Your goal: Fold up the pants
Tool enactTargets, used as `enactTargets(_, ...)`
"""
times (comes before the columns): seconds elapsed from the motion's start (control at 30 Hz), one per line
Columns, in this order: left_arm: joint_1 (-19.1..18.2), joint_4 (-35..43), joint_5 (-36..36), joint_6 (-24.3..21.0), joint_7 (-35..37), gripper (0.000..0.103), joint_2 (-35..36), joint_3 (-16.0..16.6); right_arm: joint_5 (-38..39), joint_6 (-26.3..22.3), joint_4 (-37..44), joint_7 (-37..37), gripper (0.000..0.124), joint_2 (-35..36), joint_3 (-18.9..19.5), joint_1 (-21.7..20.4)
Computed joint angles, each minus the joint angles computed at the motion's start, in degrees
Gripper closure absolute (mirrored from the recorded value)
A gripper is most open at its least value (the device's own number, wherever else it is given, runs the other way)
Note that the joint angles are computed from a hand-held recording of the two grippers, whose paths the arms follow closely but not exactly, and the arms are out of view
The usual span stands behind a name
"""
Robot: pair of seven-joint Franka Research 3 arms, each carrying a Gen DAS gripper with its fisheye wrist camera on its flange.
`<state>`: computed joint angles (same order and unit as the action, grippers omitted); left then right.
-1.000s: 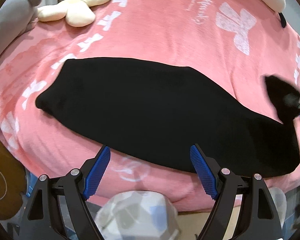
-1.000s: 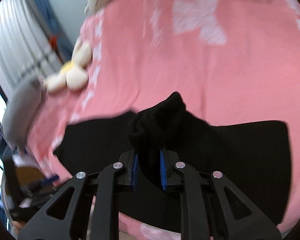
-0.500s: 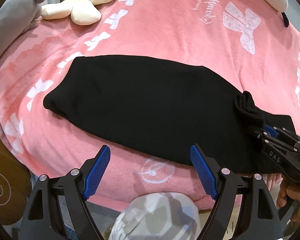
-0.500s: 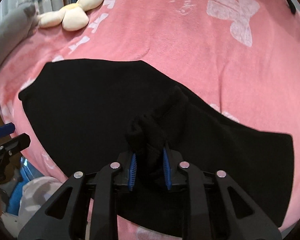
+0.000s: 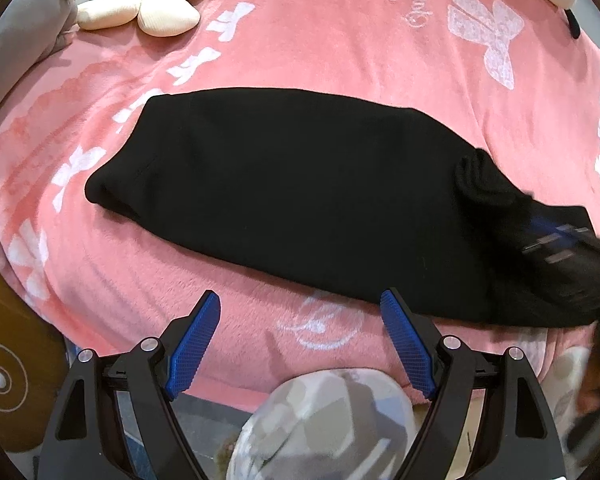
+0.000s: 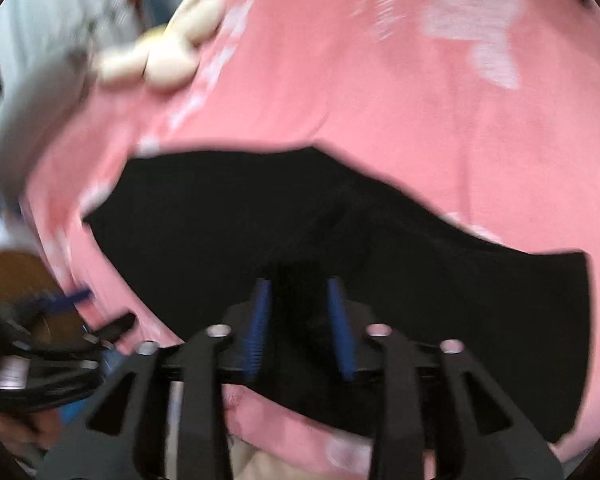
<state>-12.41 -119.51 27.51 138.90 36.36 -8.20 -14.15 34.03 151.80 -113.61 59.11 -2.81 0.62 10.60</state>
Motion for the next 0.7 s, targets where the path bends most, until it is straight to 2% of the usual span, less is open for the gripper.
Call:
enactTargets(0.03,0.0,-0.2,-0.1,0.1,0.2,0.023,-0.1,0.0,-2.0,1.0,-0.8,2.7,0.071,-1.2,-0.6,-0.9)
enactTargets(0.13,-0.1,-0.3,-0.8,0.0,0.3,0.023,0.1,0.1,-9.5,3.3,-4.1,10.9,0.070,-4.3,-2.6,-5.1)
enactTargets(0.23,-0.4,-0.4,-1.6,0.3,-0.1,0.023,0.2,0.0,-13.2,1.2,-5.9,18.0,0.069,-5.2,-5.2,-9.7)
enactTargets(0.37,-0.8,-0.2,-2.6,0.7,-0.4,0.023,0.6,-0.2,-1.2,-3.8,-5.6,15.0,0.066,-3.0,-9.2,-11.7)
enactTargets(0.47,-1.4,0.8,-3.7,0.6,0.5,0.023,1.5,-0.4,8.3,-7.2,-4.6,9.5,0.065,-0.9,-9.7,-12.7)
enactTargets(0.53,-1.8,1.6,-3.5,0.1,0.5,0.023,1.9,-0.7,16.9,-10.6,-3.2,4.6,0.065,0.7,-9.7,-13.3)
enactTargets(0.67,-2.3,3.4,-2.2,-1.8,-0.9,0.023,2.8,-1.1,24.8,-18.0,-0.3,0.2,0.065,4.2,-8.2,-14.7)
enactTargets(0.7,-2.5,3.9,-1.8,-2.3,-1.4,0.023,3.1,-1.2,25.2,-17.3,-0.5,-0.6,0.065,4.5,-7.4,-14.6)
